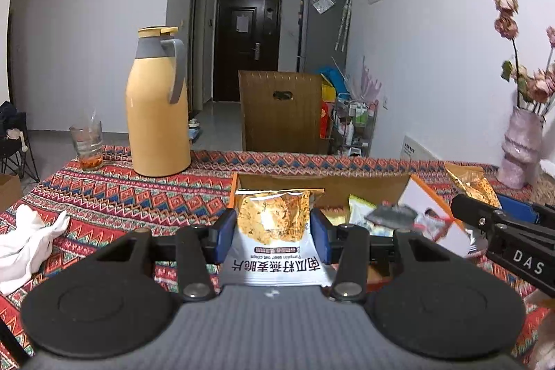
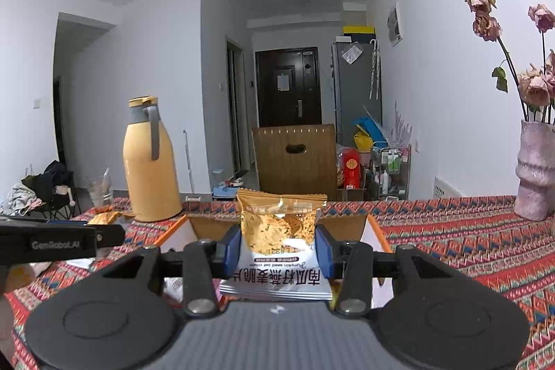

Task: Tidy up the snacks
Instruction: 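Carry both held packets into the box and open both grippers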

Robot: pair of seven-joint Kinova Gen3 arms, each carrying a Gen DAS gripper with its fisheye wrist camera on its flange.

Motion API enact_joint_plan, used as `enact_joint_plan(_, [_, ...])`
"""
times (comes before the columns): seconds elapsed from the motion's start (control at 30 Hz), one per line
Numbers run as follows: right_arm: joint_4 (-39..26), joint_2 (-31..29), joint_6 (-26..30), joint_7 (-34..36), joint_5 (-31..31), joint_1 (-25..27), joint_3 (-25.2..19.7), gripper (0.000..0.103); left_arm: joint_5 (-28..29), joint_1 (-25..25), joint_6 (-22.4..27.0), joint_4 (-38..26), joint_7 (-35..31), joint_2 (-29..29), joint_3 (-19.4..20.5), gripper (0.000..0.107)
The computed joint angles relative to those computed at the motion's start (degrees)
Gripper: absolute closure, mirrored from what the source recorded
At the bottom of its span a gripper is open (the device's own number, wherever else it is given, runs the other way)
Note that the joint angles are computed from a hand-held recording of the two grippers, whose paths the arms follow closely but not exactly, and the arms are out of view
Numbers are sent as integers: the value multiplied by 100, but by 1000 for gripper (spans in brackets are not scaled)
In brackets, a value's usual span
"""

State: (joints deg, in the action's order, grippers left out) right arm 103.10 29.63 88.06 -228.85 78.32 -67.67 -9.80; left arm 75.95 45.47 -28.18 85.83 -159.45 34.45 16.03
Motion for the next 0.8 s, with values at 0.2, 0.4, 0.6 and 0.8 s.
enact_joint_plan(0.2, [-62, -9, -256, 81, 96, 305, 106, 60, 438, -105, -151, -609, -552, 286, 206, 60])
enact_joint_plan(0.4, [-98, 79, -530, 161, 194, 591, 220, 60, 671, -252, -381, -1203, -990, 680, 529, 60])
enact_joint_plan(0.6, [83, 162, -806, -134, 291, 749, 272, 60, 650, -397, -495, -1518, -1077, 1040, 771, 60])
enact_joint_plan(0.8, [235, 156, -1019, -291, 415, 867, 237, 60, 883, -541, -514, -1713, -1540, 1288, 1010, 60])
